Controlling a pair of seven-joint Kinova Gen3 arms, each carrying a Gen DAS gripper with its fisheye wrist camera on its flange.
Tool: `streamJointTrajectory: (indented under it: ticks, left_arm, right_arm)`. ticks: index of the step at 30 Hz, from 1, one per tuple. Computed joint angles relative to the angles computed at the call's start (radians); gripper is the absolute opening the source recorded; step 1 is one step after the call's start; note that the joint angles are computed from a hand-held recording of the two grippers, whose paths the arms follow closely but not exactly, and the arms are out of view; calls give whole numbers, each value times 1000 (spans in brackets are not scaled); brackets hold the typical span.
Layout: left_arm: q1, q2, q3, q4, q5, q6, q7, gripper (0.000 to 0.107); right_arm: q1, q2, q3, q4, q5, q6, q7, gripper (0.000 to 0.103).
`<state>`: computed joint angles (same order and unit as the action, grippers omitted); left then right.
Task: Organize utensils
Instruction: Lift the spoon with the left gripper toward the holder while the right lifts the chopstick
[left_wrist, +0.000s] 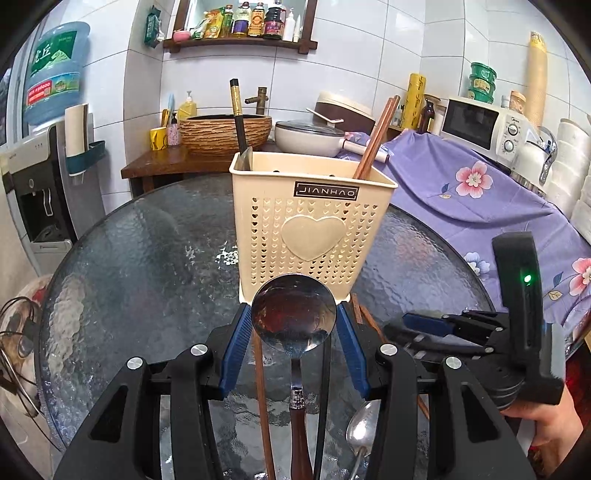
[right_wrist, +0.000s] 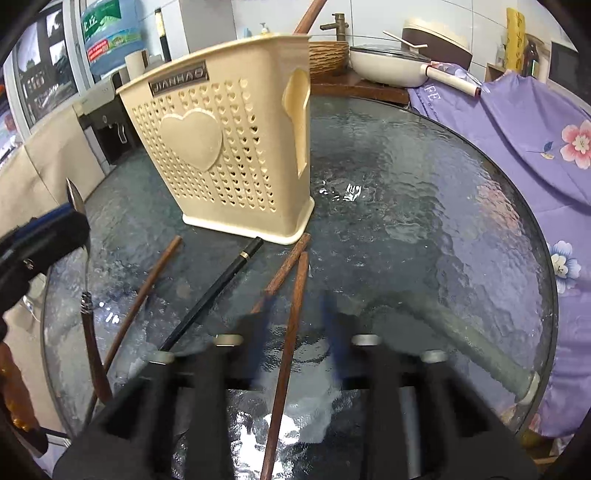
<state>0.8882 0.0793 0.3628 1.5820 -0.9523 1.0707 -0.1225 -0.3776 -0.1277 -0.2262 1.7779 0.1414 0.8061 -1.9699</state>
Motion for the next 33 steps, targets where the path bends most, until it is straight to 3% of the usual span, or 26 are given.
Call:
streamJointTrajectory:
  ticks: [2,5,10,19,28,33]
  left_arm:
    - [-1,-3,0,4,0,0,2,46]
    - [-2,-6,2,3,-1,6,-3,46]
    - [-5,-7,5,3,0,8,-5,46]
    - [-6,-5,4,-9,2,18,-19,46]
    - [-1,-9,6,-6,-15,18,-14,46]
    - [-3,-15,11,-3,-21,21,-7,46]
  right_arm:
    - [-1,12,-22,-7,45,17,-39,41]
    - [-21,42,-40,-29,108,65,-77,28]
    - [-55,77,-24,-48,108,97,-77,27]
    - [-98,114,-11,-84,147,122,-99,10]
    - [-47,60,36,-26,51,9,-28,7]
    - [-13,-5,17,4,60,-46,-36,7]
